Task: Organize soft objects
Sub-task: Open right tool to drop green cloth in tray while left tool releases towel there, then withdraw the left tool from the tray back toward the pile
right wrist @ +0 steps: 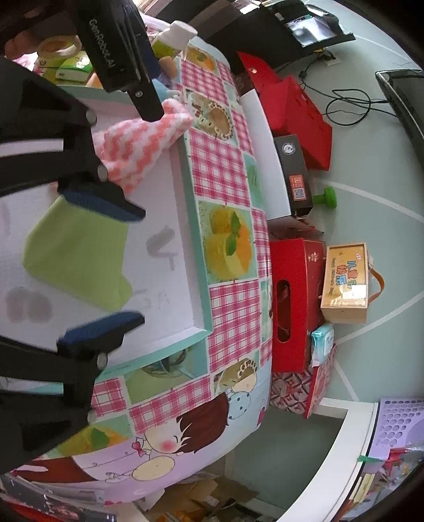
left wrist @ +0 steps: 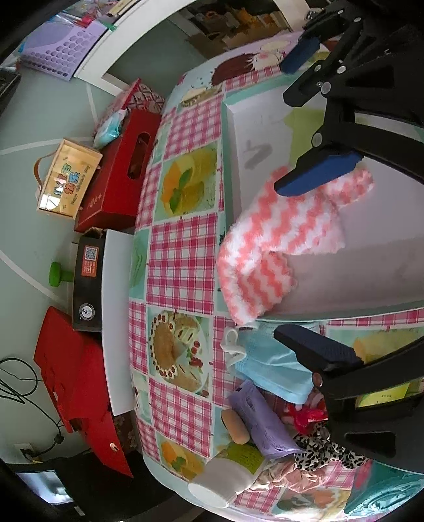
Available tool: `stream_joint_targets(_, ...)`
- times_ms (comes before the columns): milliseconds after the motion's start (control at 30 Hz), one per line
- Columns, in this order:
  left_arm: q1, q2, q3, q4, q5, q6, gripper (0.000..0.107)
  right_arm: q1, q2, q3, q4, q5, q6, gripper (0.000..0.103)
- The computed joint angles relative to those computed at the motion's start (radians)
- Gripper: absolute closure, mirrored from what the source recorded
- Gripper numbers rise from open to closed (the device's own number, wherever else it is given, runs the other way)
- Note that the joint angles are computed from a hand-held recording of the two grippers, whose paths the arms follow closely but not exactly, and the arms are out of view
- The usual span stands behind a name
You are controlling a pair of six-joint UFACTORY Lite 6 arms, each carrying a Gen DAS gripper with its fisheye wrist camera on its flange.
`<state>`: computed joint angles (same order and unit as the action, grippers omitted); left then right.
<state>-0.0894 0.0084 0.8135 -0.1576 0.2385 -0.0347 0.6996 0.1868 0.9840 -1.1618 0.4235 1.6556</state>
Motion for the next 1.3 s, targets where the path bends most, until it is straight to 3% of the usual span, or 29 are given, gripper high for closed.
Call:
stream_joint_targets(167, 0.015, -0.001, -0.010, -0.090, -0.015, 0.086, 0.020, -0.006, 0.011, 0.008, 0.036, 0.010, -0.026, 0.025)
stream_joint_targets(267, 0.024, -0.003, -0.013, -0.106, -0.024, 0.100, 0.019, -0.011, 0.018, 0.009, 0.036, 0.022, -0.019, 0.010)
stream_joint_targets(300, 0.022, -0.005, -0.014, -0.082, -0.028, 0.075, 0.017, -0.014, 0.020, 0.009, 0.039, 0.023, -0.020, 0.000)
stream_joint_targets(533, 0.052, -0.019, -0.023, -0.163, -0.041, 0.140, 0.015, -0.002, 0.023, 0.018, 0.020, 0.045, -0.005, 0.000)
stream_joint_targets(667, 0.063, -0.038, -0.031, -0.146, -0.055, 0.114, 0.005, -0.003, 0.033, 0.023, 0.028, 0.051, -0.001, 0.000)
stream_joint_targets(800, 0.088, -0.053, -0.035, -0.281, -0.056, 0.246, 0.005, -0.013, 0.027, 0.011, 0.023, 0.045, 0.023, 0.000)
stream_joint_targets(933, 0.110, -0.055, -0.036, -0.360, -0.052, 0.330, 0.005, -0.026, 0.007, -0.010, -0.006, -0.002, 0.058, 0.000)
stream_joint_targets(1100, 0.131, -0.067, -0.042, -0.428, -0.056, 0.399, 0.005, -0.029, -0.046, -0.060, -0.151, -0.082, 0.238, 0.000)
stream_joint_targets(1300, 0.168, -0.086, -0.046, -0.470, -0.055, 0.437, 0.005, 0.014, -0.048, -0.057, -0.201, 0.003, 0.318, 0.000)
